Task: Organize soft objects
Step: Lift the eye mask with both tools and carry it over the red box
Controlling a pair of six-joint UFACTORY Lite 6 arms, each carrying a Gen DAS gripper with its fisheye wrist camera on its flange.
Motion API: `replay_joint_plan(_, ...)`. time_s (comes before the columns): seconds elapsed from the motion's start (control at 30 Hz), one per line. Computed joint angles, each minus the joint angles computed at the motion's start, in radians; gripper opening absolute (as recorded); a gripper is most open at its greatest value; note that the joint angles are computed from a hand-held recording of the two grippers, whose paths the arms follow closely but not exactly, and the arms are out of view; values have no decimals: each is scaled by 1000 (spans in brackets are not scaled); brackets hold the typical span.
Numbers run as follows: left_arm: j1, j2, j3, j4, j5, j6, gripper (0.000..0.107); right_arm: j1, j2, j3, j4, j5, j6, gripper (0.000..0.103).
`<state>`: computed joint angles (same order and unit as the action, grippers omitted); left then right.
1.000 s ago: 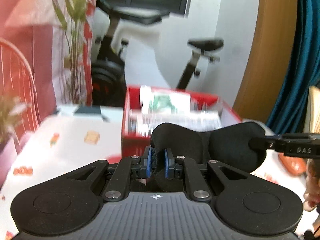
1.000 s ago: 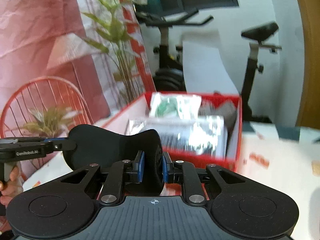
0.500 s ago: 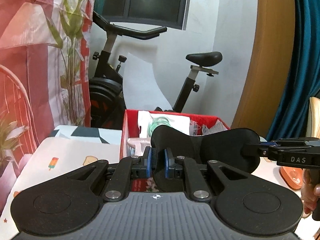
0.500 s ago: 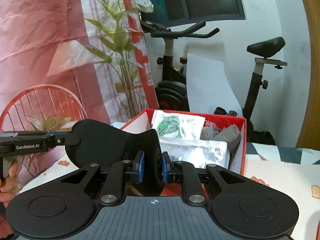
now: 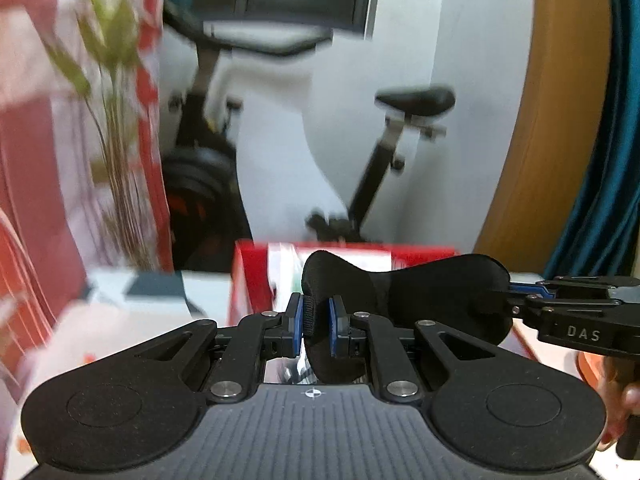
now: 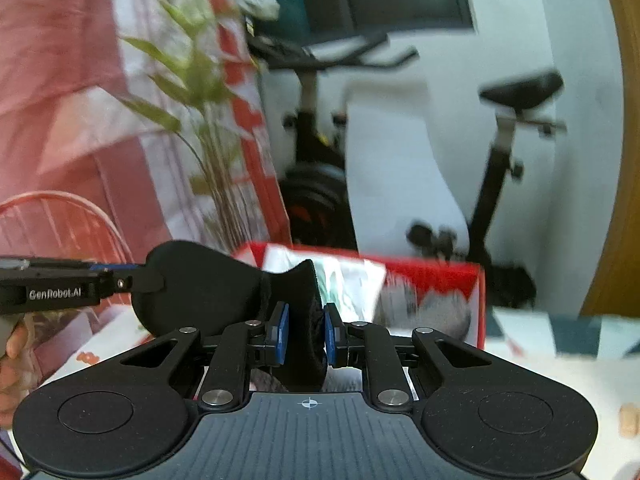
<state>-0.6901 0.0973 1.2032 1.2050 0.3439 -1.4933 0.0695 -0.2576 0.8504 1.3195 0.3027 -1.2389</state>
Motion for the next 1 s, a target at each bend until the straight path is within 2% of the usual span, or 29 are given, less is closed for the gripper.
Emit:
replay_joint_plan(0.17, 39, 87, 9, -178, -75, 130, 14, -19, 89, -14, -92, -28, 138, 18)
replay_joint_plan(0.3, 64, 136, 19, -251, -97, 200, 14, -37, 115, -29, -70, -33, 128, 18)
replay_joint_plan(0.4, 86, 178, 59, -372, -101, 323, 14, -34, 122, -49, -7, -38, 62, 18)
replay_joint_plan(0.93, 87, 291, 153, -375, -29, 345, 14, -13, 202, -32, 116, -76, -62, 21)
replay_joint_plan(1.0, 91, 285, 151, -352, -29, 332, 16, -13, 195, -37, 114, -81, -65, 24)
